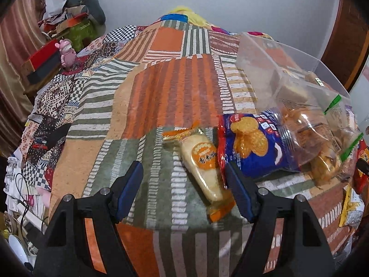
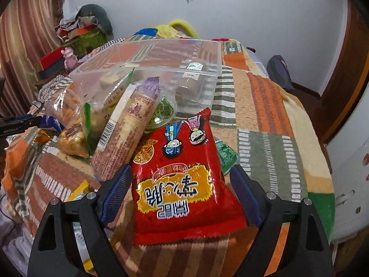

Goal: Organize snacks
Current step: 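Grasp the rice-cracker pack with the left tool while the right tool grasps the red chip bag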

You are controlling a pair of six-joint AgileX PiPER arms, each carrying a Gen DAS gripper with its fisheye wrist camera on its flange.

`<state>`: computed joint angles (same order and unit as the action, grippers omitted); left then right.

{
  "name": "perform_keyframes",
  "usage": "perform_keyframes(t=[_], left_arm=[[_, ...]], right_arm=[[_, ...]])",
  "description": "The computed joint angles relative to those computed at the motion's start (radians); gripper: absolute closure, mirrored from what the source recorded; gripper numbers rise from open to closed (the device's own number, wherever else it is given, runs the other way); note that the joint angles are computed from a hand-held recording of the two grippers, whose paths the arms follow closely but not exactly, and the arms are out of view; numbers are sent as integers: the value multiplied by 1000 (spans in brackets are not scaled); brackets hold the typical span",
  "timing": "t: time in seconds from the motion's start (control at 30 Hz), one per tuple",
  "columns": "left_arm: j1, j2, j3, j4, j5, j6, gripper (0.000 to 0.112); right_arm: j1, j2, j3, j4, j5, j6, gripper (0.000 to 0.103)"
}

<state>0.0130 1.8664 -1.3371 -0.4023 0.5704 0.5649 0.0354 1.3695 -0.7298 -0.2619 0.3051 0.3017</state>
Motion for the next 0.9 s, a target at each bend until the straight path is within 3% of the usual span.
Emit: perform_keyframes(t=[0.23, 0.37, 0.47, 0.6, 0.7, 0.77, 0.9], left_arm=[[-24, 58, -61, -1, 9, -26, 39], [-50, 91, -88, 94, -4, -118, 39], [-31, 106, -97, 53, 6, -105, 46], [-9, 102, -73, -3, -2, -57, 57], [-8, 88, -53, -17, -18, -27, 76], [-12, 73, -39, -18, -24, -17, 79], [-21, 41, -14, 5, -46, -24, 80]], right_arm=[[-48, 37, -7, 246, -27, -222, 16], [-53, 27, 8, 295, -42, -267, 16], [-60, 16, 18, 347, -46, -325, 20], [-67, 7, 29, 369, -59, -366, 32], [-103, 3, 31, 575, -57, -569, 45], [-130, 0, 30, 728, -44, -719, 53], [-149, -16, 33, 852, -27, -828, 69]])
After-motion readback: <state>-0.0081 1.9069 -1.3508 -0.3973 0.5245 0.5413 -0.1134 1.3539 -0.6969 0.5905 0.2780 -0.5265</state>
